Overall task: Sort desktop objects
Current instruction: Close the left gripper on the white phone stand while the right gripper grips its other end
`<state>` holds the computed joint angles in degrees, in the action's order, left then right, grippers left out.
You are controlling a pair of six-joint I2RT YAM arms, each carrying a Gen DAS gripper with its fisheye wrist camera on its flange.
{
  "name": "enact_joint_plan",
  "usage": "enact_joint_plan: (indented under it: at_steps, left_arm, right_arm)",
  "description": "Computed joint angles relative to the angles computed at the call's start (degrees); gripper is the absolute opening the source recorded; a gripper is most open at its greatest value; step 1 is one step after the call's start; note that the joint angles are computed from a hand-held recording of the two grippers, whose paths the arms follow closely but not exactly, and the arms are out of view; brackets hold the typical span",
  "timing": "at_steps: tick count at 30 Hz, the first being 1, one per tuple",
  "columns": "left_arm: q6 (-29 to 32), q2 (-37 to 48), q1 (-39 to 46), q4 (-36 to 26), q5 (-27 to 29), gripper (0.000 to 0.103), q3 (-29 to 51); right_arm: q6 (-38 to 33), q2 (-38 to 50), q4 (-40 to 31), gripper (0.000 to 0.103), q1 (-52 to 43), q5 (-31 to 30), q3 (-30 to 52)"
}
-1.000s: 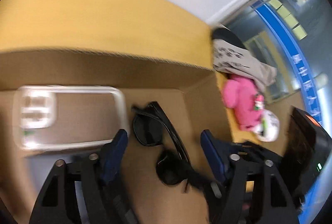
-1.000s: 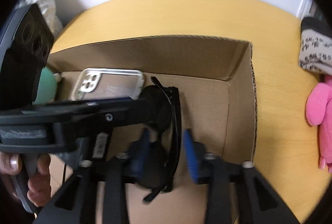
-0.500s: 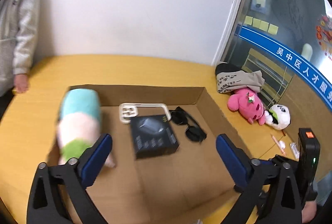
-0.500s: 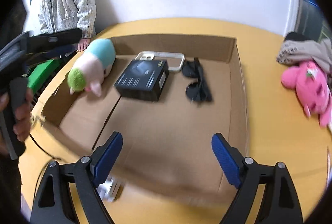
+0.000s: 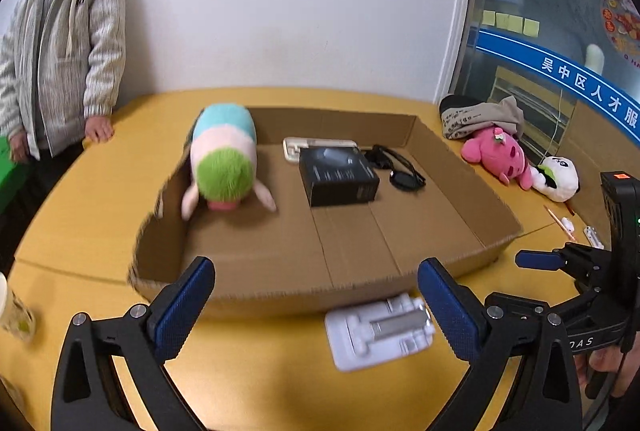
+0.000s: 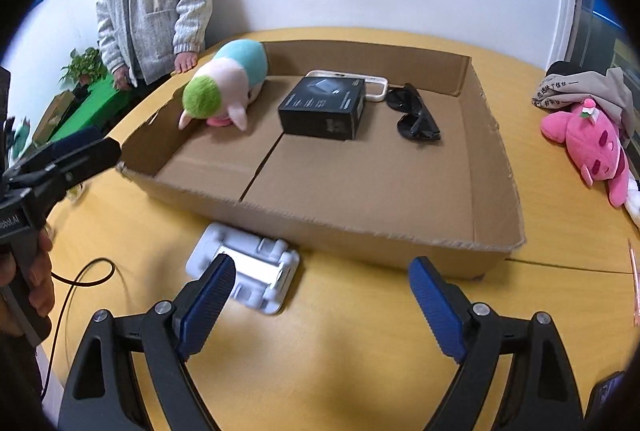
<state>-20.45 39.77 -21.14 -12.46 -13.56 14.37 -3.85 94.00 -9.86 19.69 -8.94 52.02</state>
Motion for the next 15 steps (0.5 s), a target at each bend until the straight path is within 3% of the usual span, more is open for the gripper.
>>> enact_joint_plan:
  at_steps: [15]
  left_arm:
    - [-5.86, 6.65, -7.05, 4.61, -2.23, 0.102, -2.69]
  right_arm:
    - [0.92, 1.70, 1.96, 0.089, 1.67, 1.65, -3.34]
